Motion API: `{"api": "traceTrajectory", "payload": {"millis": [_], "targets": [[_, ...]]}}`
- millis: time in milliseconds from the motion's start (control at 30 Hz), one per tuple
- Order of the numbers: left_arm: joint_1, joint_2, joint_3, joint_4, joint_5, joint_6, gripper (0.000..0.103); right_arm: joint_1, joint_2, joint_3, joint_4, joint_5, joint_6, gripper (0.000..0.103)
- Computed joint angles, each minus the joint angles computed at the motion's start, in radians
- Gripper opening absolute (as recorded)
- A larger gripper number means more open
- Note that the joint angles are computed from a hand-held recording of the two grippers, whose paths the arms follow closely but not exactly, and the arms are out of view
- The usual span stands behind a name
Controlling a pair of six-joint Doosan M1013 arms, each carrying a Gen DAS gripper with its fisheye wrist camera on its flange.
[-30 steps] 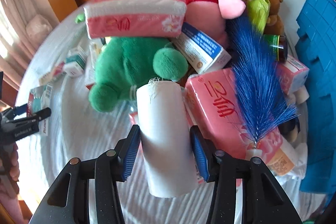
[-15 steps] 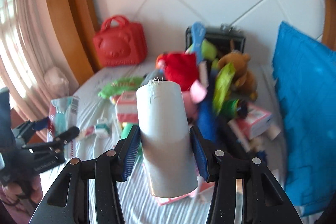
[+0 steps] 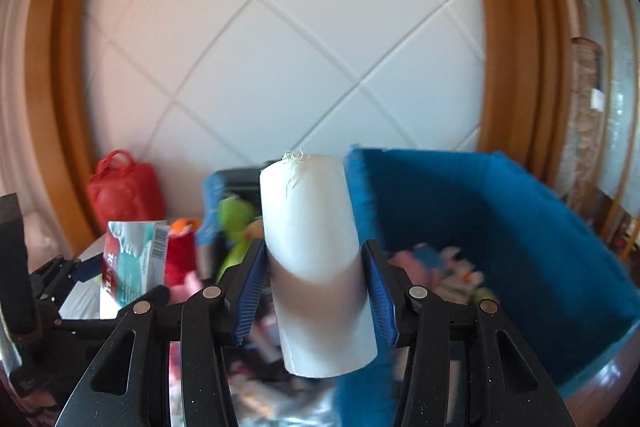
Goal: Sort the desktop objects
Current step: 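Lift the Tylenol box and white roll and carry both over the blue crate, then open both grippers to drop the Tylenol box and white roll into the crate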
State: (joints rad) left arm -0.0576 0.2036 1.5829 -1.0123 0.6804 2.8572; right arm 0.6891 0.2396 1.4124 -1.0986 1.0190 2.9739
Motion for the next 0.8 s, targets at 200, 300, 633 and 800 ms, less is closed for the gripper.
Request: {"api": "traceTrajectory", "payload": {"millis": [200,300,633,800], "targets": [[-0.173,0.018,-0.099,0.207,0.022,-0.265,0.079,-0.134,-0.104,0.091,0.032,0.008,-0.053,0.048],[-0.237,0.063,-0.195,0.343,0.109,-0.445,0.079,-0.228,-0.131,0.107,0.134,-0.024,-0.133,0.048],[-0.43,0.241,-0.414,0.802,0.393,-0.818,0.079,-0.445,-0.065,0.086,0.578,0.061,-0.552,0.048],[-0.45,0.284,-0.45,0.846,0.495,-0.837,0.079,-0.514,-0.02,0.076,0.776,0.112,-0.692,0.048]]}}
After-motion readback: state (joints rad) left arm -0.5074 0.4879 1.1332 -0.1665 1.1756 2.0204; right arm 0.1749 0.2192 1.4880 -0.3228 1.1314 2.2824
